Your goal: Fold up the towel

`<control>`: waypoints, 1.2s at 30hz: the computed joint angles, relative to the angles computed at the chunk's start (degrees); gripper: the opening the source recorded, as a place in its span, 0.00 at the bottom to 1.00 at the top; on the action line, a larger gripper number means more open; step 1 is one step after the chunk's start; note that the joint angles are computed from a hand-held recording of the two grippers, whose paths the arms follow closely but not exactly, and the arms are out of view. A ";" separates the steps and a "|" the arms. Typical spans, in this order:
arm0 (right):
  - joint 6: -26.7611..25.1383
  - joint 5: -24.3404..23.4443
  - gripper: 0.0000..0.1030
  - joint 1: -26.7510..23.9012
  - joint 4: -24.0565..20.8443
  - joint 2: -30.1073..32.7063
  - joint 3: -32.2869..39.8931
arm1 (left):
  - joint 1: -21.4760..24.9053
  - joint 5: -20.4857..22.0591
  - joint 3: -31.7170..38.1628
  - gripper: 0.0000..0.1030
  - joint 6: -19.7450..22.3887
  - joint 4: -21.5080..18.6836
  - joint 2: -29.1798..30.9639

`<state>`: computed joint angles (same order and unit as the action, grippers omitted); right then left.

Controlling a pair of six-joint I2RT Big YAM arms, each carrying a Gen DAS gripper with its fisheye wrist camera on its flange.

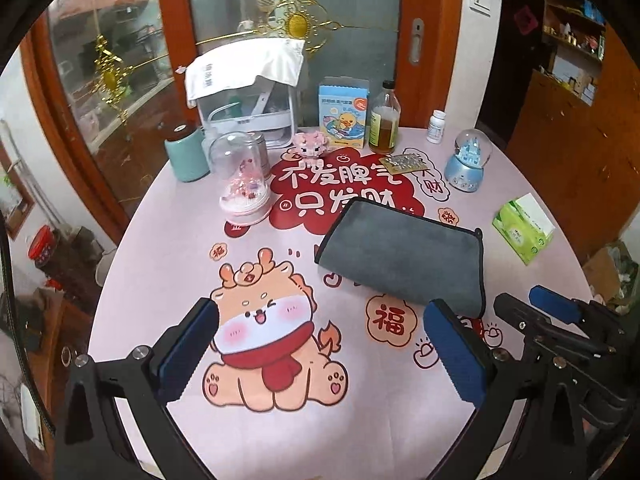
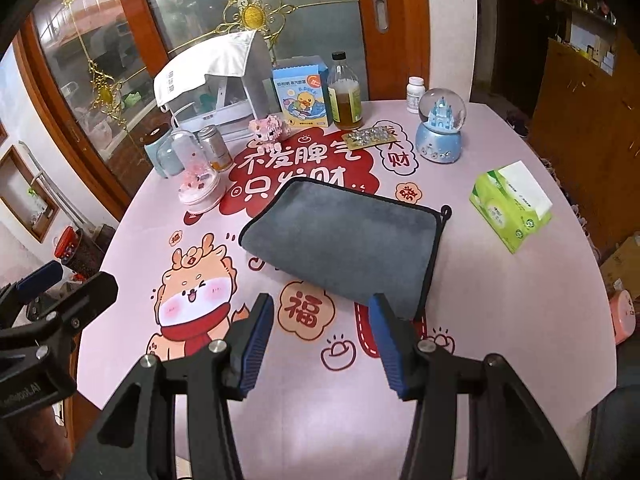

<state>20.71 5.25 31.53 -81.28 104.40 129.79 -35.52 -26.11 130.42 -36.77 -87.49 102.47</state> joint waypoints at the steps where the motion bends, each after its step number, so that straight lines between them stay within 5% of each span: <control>1: -0.06 0.03 0.48 0.17 0.04 -0.36 -0.27 | -0.14 -0.09 -0.21 0.99 -0.60 -0.21 -0.22; 21: -2.30 3.00 0.55 3.26 1.69 -6.06 -6.66 | -3.96 -4.29 -4.58 0.99 -10.38 -3.43 -3.14; 36: -1.42 4.21 0.58 3.09 1.98 -7.64 -8.91 | -4.64 -3.26 -3.96 0.99 -11.11 -5.23 -2.35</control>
